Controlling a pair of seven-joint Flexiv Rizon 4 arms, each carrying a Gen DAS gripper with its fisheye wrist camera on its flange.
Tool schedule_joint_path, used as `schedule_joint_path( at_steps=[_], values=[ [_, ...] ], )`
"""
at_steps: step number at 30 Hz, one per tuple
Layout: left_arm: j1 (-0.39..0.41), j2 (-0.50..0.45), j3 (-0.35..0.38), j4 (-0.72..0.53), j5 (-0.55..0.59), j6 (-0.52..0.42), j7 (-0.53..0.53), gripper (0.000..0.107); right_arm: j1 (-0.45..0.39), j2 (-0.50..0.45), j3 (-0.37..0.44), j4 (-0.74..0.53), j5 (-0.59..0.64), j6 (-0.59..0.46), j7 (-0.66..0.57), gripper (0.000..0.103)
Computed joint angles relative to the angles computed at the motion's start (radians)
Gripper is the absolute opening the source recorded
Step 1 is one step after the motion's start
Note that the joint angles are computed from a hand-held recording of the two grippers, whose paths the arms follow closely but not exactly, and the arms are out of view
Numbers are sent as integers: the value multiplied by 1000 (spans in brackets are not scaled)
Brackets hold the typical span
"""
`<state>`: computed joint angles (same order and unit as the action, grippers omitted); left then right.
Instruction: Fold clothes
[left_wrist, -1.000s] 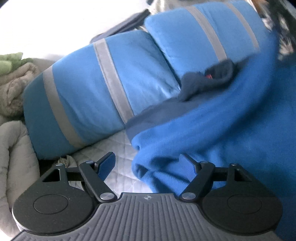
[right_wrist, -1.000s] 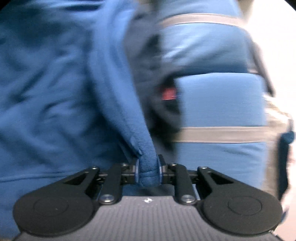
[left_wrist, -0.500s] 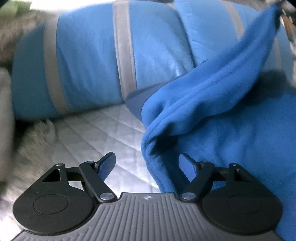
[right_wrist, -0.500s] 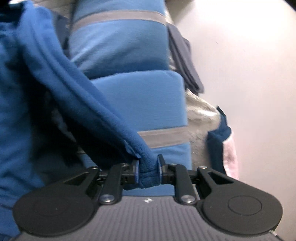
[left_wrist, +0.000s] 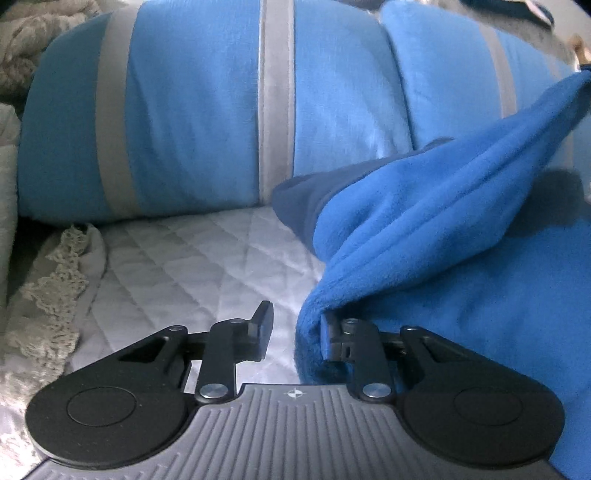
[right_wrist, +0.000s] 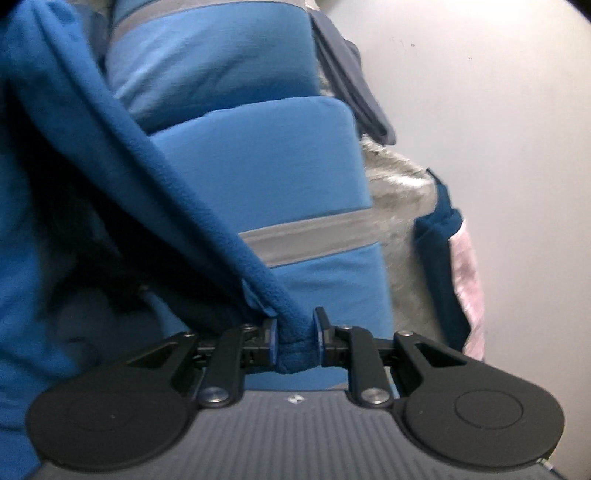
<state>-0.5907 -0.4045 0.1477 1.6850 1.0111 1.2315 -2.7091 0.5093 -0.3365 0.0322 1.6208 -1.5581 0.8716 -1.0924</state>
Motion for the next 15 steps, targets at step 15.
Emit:
schedule_joint_path(
  at_steps=[15],
  values=[
    [-103,6,-47,-24,313,-226,248,30,-27,231,190,512,279,19,80,19]
  ],
)
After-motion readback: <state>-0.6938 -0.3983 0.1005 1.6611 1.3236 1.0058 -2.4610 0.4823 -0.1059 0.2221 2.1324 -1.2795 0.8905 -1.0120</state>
